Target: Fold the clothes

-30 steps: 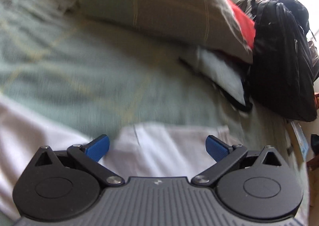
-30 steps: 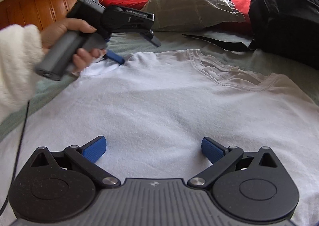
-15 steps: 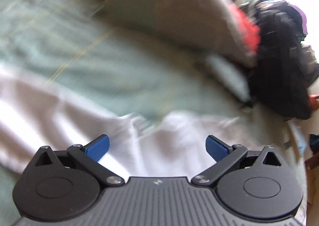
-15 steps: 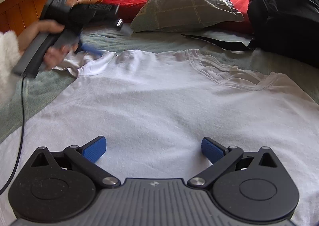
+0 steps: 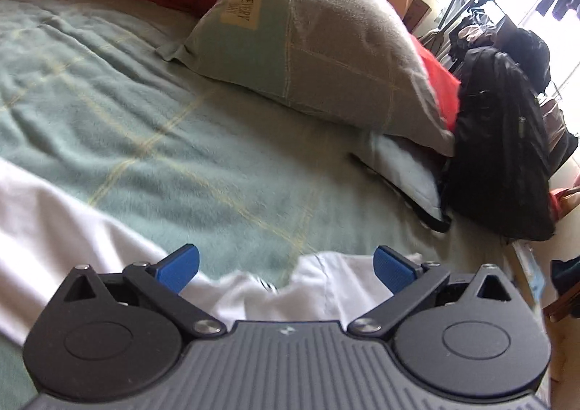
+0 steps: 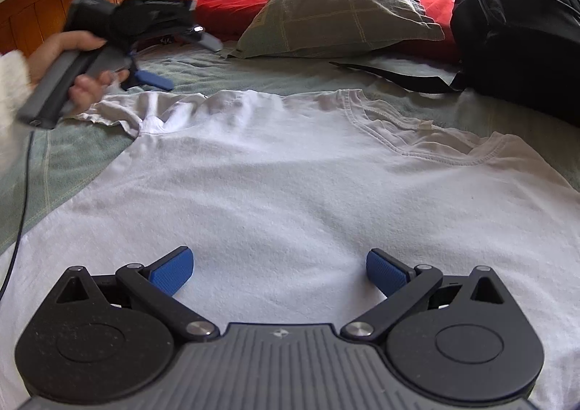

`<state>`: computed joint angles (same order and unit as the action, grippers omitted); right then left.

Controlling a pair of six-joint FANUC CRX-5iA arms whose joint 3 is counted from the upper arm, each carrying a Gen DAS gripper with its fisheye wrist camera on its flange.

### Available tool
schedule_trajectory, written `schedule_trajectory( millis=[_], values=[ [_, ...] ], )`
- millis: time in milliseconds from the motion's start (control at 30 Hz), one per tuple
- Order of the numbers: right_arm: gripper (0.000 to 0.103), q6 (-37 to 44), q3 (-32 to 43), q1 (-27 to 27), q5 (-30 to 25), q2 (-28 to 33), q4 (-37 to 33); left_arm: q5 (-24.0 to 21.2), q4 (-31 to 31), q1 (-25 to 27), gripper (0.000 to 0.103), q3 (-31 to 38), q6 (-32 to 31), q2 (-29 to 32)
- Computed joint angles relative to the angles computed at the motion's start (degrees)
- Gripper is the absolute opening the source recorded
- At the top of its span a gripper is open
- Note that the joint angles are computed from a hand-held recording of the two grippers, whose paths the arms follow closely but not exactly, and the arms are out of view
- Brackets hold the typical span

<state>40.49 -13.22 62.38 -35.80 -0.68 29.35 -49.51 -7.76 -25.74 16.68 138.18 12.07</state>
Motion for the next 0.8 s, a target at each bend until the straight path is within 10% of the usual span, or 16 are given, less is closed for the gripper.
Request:
schedule_trajectory(
  millis=[600, 800],
  values=[
    [0.103, -1.2, -0.5, 0.2, 0.0, 0.4, 2.4, -0.6, -13.4, 1.1, 0.1, -19.5, 22.3, -20.5],
    [0.103, -1.9, -0.9, 0.3, 0.2, 0.4, 3.2, 5.8, -15.6, 2.8, 0.1, -28.8, 30.7, -26.9]
  ],
)
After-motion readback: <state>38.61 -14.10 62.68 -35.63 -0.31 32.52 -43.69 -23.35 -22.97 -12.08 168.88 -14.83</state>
